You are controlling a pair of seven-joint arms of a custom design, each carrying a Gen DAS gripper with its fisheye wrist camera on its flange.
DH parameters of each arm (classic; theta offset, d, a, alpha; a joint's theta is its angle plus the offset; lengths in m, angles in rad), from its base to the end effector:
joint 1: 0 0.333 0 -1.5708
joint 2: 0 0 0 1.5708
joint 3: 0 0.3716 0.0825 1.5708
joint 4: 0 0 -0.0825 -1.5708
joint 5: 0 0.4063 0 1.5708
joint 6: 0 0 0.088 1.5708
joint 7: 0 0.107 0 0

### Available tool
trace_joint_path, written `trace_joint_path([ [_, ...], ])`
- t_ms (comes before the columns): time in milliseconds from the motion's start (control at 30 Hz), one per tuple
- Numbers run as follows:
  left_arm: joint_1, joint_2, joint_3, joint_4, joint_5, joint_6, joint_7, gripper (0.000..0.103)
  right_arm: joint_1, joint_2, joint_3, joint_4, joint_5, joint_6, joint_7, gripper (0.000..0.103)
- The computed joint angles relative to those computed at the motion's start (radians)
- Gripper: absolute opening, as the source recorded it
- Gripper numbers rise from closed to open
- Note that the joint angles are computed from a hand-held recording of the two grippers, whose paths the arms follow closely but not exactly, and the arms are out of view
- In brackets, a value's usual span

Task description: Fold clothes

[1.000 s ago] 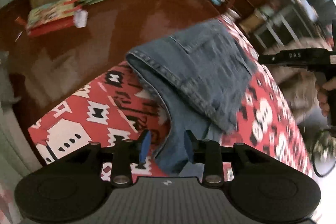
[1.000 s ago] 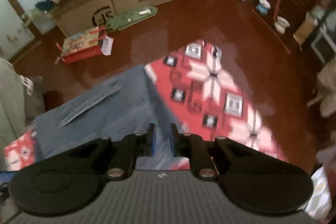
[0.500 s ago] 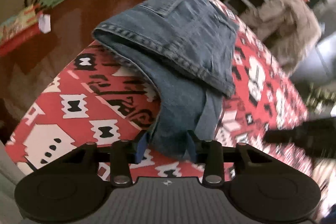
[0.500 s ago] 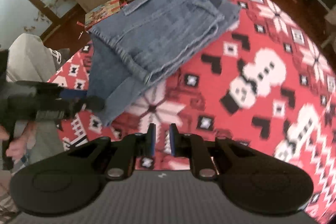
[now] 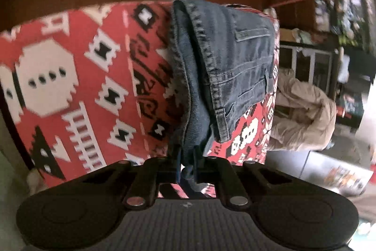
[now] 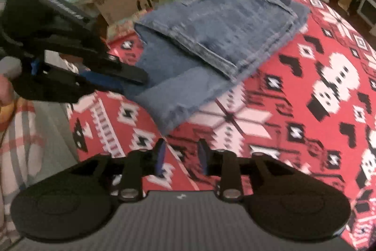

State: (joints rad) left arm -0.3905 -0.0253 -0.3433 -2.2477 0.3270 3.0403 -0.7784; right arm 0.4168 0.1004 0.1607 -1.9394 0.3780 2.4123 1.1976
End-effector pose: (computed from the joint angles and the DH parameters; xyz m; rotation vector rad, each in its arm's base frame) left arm 0.4149 -0.4093 0.5125 2.5284 -0.3438 0.9510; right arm 0.5369 0.3482 0.5180 -2.4152 1.1079 0.0188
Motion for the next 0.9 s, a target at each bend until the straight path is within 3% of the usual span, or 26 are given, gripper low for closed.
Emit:
trace_joint_path([
  [167,-0.012,-0.013,0.008,-0.009,-0.156,0.007,0.088,0.01,0.001,0.004,0.016,-0.028,0.104,0.094,-0.062,0.036],
  [267,-0.018,-0.021,0.007,-0.008,-0.224,-0.018,0.156,0.01,0.003,0.016,0.009,-0.017,0.078,0.084,-0.014,0.01],
  [300,-0.022,-0.024,0.007,-0.006,-0.252,-0.038,0.189,0.01,-0.001,0.017,0.009,-0.016,0.096,0.08,-0.017,0.008],
  [433,-0.042,-0.008,0.006,0.053,-0.317,-0.196,0.37,0.012,-0.004,-0.024,0.007,-0.051,0.058,0.085,-0.083,0.003],
  [600,-0.061,0.022,0.003,0.13,-0.404,-0.388,0.56,0.016,-0.006,-0.045,-0.003,-0.067,0.071,0.008,-0.128,0.0],
  [767,-0.063,-0.001,-0.003,0.174,-0.185,-0.434,0.495,0.015,-0.029,-0.075,-0.029,-0.065,0.118,0.019,-0.113,0.0],
  [900,-0.049,0.032,0.011,0.195,-0.014,-0.368,0.418,0.019,-0.035,-0.008,-0.026,0.026,0.141,0.052,-0.109,0.001],
])
